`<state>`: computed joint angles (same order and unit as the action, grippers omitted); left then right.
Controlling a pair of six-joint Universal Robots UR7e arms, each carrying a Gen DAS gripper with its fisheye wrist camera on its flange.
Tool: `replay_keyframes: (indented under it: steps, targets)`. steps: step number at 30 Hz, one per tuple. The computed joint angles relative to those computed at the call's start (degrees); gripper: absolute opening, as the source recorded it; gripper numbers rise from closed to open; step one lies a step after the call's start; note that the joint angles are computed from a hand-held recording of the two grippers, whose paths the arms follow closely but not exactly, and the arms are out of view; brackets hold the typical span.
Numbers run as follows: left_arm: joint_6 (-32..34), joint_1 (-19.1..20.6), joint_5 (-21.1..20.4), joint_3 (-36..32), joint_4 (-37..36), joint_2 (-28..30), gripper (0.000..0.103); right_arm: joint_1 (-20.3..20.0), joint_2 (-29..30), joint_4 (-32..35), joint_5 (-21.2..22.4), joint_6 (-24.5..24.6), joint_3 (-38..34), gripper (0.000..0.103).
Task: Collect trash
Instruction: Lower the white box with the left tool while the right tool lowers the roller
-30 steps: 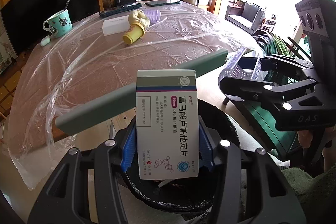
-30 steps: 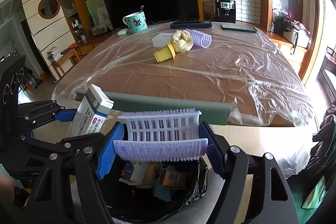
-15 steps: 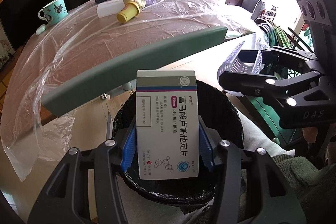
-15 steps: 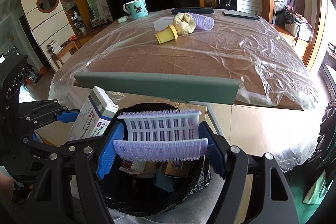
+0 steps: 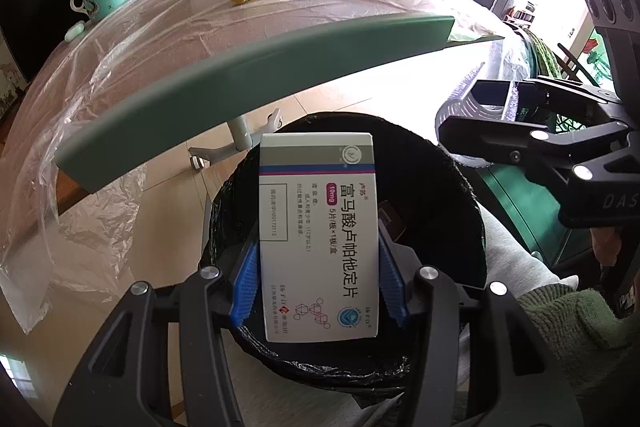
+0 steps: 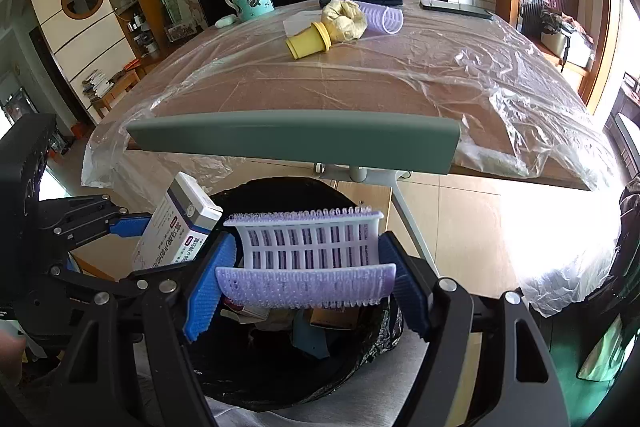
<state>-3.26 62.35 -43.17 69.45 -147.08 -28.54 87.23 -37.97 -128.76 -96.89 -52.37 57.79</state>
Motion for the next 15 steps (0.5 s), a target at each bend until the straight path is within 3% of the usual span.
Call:
replay_keyframes:
  steps: [15]
  targets:
    - [-0.92,1.8,-0.44,-0.05,1.18,0.41,0.052,0.2,2.09,-0.51,-2.4,0.57,-0.91,0.073]
